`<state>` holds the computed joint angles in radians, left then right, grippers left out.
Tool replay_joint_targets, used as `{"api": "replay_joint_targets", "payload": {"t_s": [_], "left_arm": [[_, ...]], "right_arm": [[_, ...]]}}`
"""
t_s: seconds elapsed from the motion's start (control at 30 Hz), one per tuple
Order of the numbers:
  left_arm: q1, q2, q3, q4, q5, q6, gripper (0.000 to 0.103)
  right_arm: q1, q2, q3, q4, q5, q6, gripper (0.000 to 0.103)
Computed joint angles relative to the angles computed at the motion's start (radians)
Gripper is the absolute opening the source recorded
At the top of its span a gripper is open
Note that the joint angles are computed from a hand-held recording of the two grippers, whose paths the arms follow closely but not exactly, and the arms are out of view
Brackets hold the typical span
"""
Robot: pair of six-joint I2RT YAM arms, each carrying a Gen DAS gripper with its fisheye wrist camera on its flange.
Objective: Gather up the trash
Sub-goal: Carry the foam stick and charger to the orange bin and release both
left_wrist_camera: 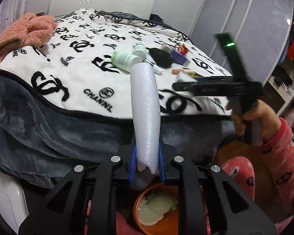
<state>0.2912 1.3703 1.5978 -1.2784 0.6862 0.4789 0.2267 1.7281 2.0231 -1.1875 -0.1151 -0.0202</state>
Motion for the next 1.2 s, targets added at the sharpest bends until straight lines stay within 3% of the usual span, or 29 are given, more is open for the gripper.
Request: {"api": "replay_joint_targets", "payload": {"t_s": [0.13, 0.27, 0.4, 0.57, 0.67, 0.8, 0.83, 0.9, 1.1, 1.2], "left_arm": [[0.025, -0.009, -0.026, -0.154, 0.012, 0.18, 0.018], [-0.048, -0.036, -0.199, -0.225, -0.104, 0.281, 0.018], [-0.23, -0.036, -0.468, -0.102, -0.278, 0.168, 0.018], [-0.458, 0.061, -0.651, 0.049, -0.429, -0.007, 0.018], [-0.541, 0.143, -0.691, 0.094, -0.482, -0.07, 0.019], [-0.519, 0.242, -0.689, 0.111, -0.509, -0.135, 0.023], [-0.521, 0.25, -0.69, 0.11, -0.502, -0.149, 0.024], [-0.517, 0.247, -0.691, 0.109, -0.494, -0.158, 0.028], [-0.515, 0.187, -0.714, 0.119, -0.48, -0.165, 0.055], [-0.508, 0.139, -0.713, 0.124, -0.481, -0.169, 0.055]], "right_arm": [[-0.004, -0.252, -0.256, 0.038, -0.103, 0.013, 0.058], [0.024, -0.489, -0.557, 0.024, -0.154, 0.04, 0.058], [0.071, -0.599, -0.868, 0.057, -0.132, 0.11, 0.058], [0.123, -0.494, -1.141, 0.185, -0.119, 0.205, 0.058], [0.149, -0.4, -1.184, 0.237, -0.105, 0.251, 0.058], [0.153, -0.335, -1.208, 0.259, -0.105, 0.297, 0.06], [0.141, -0.34, -1.21, 0.262, -0.116, 0.296, 0.069], [0.139, -0.379, -1.217, 0.269, -0.109, 0.32, 0.077], [0.095, -0.428, -1.226, 0.273, -0.109, 0.324, 0.077], [0.043, -0.494, -1.232, 0.268, -0.127, 0.345, 0.077]]}}
